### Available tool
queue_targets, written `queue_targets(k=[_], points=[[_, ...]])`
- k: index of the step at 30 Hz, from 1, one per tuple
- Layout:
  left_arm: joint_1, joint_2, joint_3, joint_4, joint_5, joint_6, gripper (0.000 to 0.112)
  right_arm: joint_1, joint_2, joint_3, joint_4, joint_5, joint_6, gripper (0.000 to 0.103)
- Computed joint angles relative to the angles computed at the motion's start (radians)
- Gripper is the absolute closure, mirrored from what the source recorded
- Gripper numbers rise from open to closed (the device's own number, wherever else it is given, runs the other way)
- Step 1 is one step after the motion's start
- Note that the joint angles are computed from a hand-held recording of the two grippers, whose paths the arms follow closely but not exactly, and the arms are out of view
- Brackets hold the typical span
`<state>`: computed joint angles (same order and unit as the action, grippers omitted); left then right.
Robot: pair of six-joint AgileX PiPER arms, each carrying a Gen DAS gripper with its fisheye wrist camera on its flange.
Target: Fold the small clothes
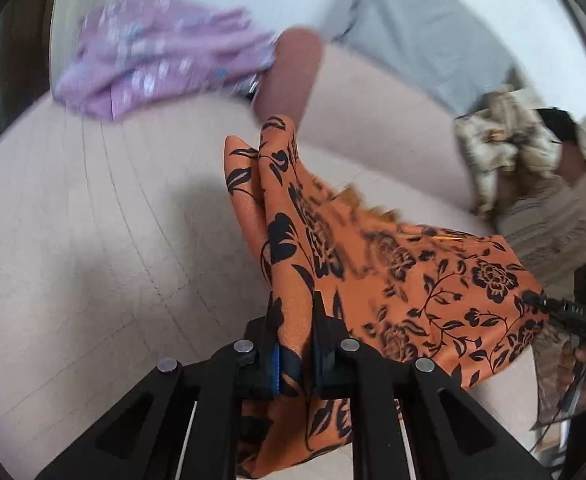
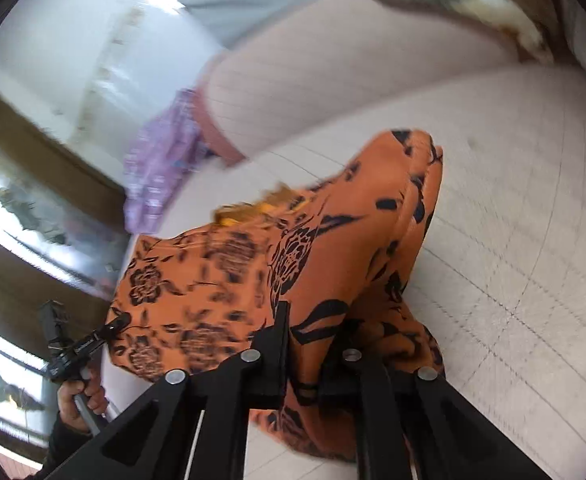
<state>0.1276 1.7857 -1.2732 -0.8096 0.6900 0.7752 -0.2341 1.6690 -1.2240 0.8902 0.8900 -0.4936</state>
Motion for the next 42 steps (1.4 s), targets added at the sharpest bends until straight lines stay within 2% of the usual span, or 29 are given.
queue_targets(k=[1,4,5,6,7,8,9,10,11,12,13,15,16,18,21,24,26,28,30,31,32,34,35,40,41,42], points=[[0.028,-0.083,0.076,-0.030,0.021,0.055,0.100,-0.011,-0.049,0.016,0.000,0.031,-0.002,0.094],[0.129,-0.197,0.237,-0.080,0.112,0.168,0.099,-0.087,-0.241,0.142,-0.002,0.135,-0.026,0.094],[0.135,-0.199,0.282,-0.071,0.087,0.172,0.094,-0.107,-0.289,0.196,-0.036,0.164,-0.029,0.093],[0.142,-0.193,0.345,-0.049,0.028,0.173,0.094,-0.117,-0.316,0.252,-0.066,0.164,-0.039,0.089],[0.130,-0.165,0.401,-0.027,-0.069,0.180,0.089,-0.123,-0.341,0.342,-0.090,0.132,-0.070,0.087],[0.142,-0.109,0.440,-0.034,-0.138,0.222,0.078,-0.137,-0.341,0.408,-0.081,0.110,-0.124,0.078],[0.172,-0.064,0.471,-0.081,-0.167,0.283,0.072,-0.164,-0.321,0.502,-0.058,0.066,-0.192,0.064],[0.211,-0.059,0.480,-0.168,-0.157,0.332,0.071,-0.180,-0.306,0.564,-0.045,0.017,-0.221,0.057],[0.254,-0.069,0.489,-0.215,-0.107,0.369,0.063,-0.205,-0.291,0.619,-0.020,-0.022,-0.260,0.051],[0.271,-0.074,0.489,-0.223,-0.096,0.368,0.053,-0.255,-0.284,0.667,0.044,-0.024,-0.339,0.050],[0.278,-0.094,0.481,-0.212,-0.092,0.343,0.050,-0.299,-0.292,0.695,0.095,-0.012,-0.401,0.046],[0.273,-0.118,0.441,-0.168,-0.059,0.311,0.049,-0.374,-0.309,0.707,0.156,0.035,-0.482,0.035],[0.264,-0.123,0.419,-0.164,-0.048,0.318,0.049,-0.387,-0.308,0.692,0.175,0.044,-0.490,0.034],[0.225,-0.119,0.371,-0.159,-0.048,0.304,0.047,-0.396,-0.292,0.650,0.195,0.027,-0.465,0.029],[0.135,-0.072,0.279,-0.115,-0.055,0.249,0.047,-0.361,-0.187,0.579,0.199,-0.002,-0.443,0.028],[0.021,0.007,0.140,0.052,-0.089,0.083,0.047,-0.291,-0.044,0.505,0.207,-0.041,-0.395,0.028],[-0.030,0.003,0.120,0.095,-0.140,0.057,0.047,-0.284,-0.021,0.504,0.250,-0.063,-0.432,0.028],[-0.053,-0.001,0.116,0.067,-0.148,0.122,0.047,-0.279,0.004,0.493,0.294,-0.050,-0.454,0.028],[-0.092,0.027,0.075,0.159,-0.166,0.073,0.047,-0.263,0.013,0.484,0.292,-0.063,-0.460,0.029],[-0.112,0.065,0.037,0.251,-0.183,-0.012,0.047,-0.258,0.018,0.480,0.289,-0.065,-0.462,0.029],[-0.111,0.099,-0.004,0.306,-0.162,-0.076,0.048,-0.254,0.024,0.475,0.292,-0.068,-0.465,0.029],[-0.085,0.180,-0.100,0.352,-0.066,-0.168,0.081,-0.243,0.027,0.469,0.293,-0.077,-0.465,0.029],[-0.084,0.201,-0.123,0.379,-0.043,-0.197,0.109,-0.239,0.031,0.464,0.294,-0.078,-0.466,0.029],[-0.072,0.172,-0.070,0.310,-0.079,-0.122,0.110,-0.190,0.060,0.421,0.265,-0.115,-0.429,0.032],[-0.072,0.159,-0.056,0.296,-0.090,-0.105,0.110,-0.188,0.065,0.411,0.262,-0.114,-0.420,0.034],[-0.072,0.142,-0.038,0.275,-0.098,-0.074,0.109,-0.188,0.066,0.406,0.260,-0.115,-0.417,0.044]])
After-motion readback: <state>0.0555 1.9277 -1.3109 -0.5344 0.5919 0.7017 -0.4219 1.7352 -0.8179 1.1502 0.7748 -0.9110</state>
